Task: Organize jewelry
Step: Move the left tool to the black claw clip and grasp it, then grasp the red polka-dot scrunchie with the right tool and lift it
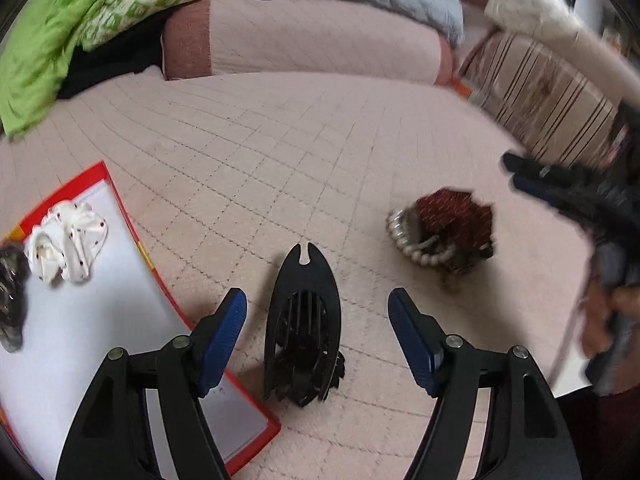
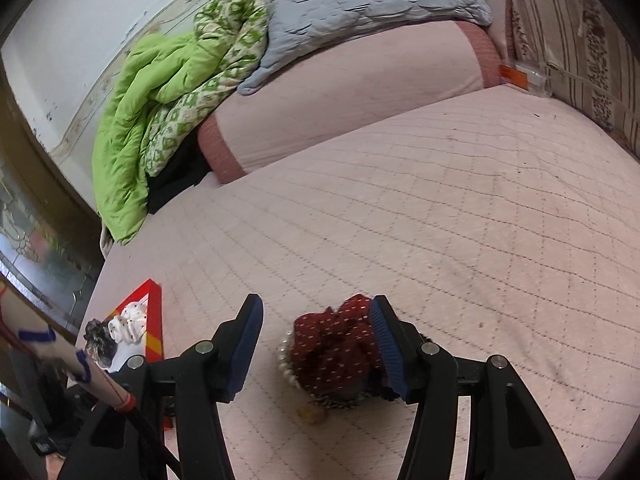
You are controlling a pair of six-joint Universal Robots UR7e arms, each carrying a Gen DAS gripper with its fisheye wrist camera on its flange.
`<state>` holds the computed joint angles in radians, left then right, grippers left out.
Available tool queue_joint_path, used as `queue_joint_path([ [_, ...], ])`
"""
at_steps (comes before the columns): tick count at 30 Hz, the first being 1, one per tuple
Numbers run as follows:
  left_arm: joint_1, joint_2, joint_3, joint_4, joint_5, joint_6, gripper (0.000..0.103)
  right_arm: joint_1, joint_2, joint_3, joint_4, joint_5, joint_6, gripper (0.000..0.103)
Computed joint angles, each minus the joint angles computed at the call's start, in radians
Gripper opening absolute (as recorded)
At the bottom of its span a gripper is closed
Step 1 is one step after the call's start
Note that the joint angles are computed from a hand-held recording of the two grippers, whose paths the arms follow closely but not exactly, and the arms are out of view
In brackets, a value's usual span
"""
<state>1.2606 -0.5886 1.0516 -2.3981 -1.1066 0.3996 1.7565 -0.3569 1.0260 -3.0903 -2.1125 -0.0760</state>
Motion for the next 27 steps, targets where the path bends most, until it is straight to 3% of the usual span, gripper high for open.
queue_joint_path([
  [2,-0.007,0.025,-0.015,0.007,0.057,0.001,0.072,-0.002,-0.006,0.007,-0.004,0.001,-0.006,0.06],
  [5,-0.004,0.046,-0.046,0.032,0.077,-0.02,0.072,-0.007,-0.021,0.031,-0.018,0.004,-0.006,0.061],
  [6,-0.004,0.051,-0.05,0.032,0.08,-0.027,0.066,-0.008,-0.024,0.035,-0.02,0.005,-0.004,0.061],
  [7,-0.004,0.055,-0.054,0.033,0.079,-0.032,0.049,-0.009,-0.026,0.037,-0.022,0.004,-0.002,0.061],
  [8,-0.005,0.057,-0.055,0.035,0.083,-0.036,0.042,-0.011,-0.028,0.039,-0.023,0.003,0.001,0.062],
  [13,-0.008,0.051,-0.035,0.0,0.062,-0.034,0.042,-0.022,-0.032,0.039,0.001,-0.002,0.025,0.066],
  [19,-0.004,0.032,-0.017,-0.088,-0.041,-0.022,0.042,-0.045,-0.024,0.012,0.13,0.002,0.106,0.066],
  [22,-0.004,0.029,-0.014,-0.112,-0.055,-0.013,0.042,-0.054,-0.006,-0.018,0.202,0.006,0.121,0.066],
  [23,-0.004,0.029,-0.013,-0.115,-0.054,-0.009,0.042,-0.055,0.002,-0.031,0.227,0.003,0.122,0.054],
  [24,-0.005,0.027,-0.007,-0.121,-0.05,-0.004,0.042,-0.055,0.007,-0.039,0.24,-0.005,0.12,0.034],
  [27,-0.009,0.024,0.006,-0.148,-0.04,0.015,0.042,-0.044,0.023,-0.057,0.223,-0.053,0.072,0.012],
])
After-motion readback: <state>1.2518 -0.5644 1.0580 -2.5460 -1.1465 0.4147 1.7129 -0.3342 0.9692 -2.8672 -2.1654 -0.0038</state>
